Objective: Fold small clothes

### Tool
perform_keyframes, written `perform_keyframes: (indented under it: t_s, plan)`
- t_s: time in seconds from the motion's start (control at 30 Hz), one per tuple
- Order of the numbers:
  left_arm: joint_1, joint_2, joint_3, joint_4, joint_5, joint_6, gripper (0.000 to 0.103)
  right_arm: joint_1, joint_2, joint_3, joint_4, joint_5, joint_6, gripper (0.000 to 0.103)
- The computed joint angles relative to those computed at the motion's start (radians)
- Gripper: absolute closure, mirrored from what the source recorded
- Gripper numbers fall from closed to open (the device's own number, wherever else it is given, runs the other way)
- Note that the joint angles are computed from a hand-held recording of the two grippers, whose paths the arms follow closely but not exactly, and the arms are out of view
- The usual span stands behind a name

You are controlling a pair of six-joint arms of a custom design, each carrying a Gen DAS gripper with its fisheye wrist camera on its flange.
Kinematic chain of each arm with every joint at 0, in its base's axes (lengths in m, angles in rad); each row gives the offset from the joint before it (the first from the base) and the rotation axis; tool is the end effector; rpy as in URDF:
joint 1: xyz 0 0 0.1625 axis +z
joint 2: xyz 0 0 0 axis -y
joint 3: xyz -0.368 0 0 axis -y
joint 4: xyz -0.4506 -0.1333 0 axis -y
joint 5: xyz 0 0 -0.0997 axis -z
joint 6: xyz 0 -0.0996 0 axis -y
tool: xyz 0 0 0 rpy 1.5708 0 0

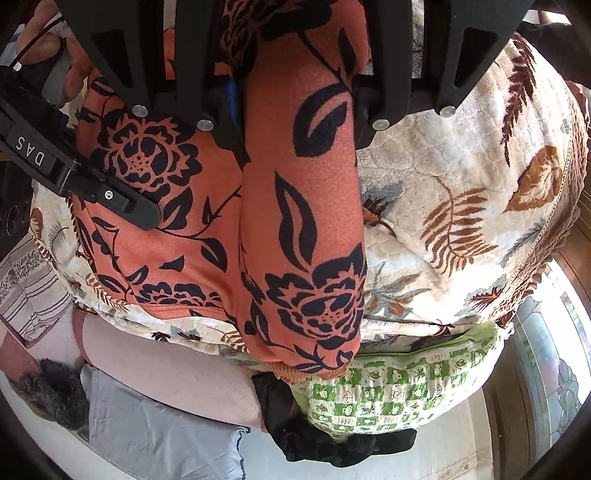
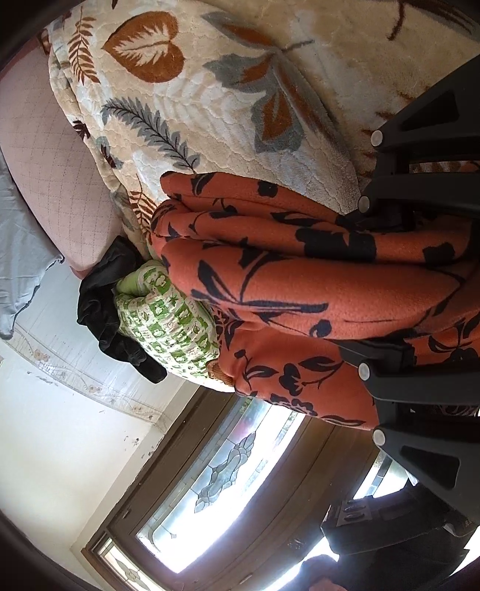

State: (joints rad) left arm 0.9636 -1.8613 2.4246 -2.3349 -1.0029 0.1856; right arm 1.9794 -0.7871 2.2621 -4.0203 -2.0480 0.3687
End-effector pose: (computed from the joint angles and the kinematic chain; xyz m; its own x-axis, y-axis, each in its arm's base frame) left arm -0.0691 -0.4269 0.2121 -0.6374 0.5347 -0.5548 0.6886 0.7184 -0.0988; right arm 0.2520 -0.3617 0.0074 -0.9816 0.1818 -0.0576 0.1401 0.4822 -0.8648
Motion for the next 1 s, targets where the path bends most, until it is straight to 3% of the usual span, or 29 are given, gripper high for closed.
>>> perform_keyframes:
  t_s: [1.0]
  plan:
    - [-0.012, -0.032, 0.004, 0.043, 0.015, -0.040, 0.059, -0.009, 0.001, -0.002, 0.023, 0.021, -0.011, 0.061]
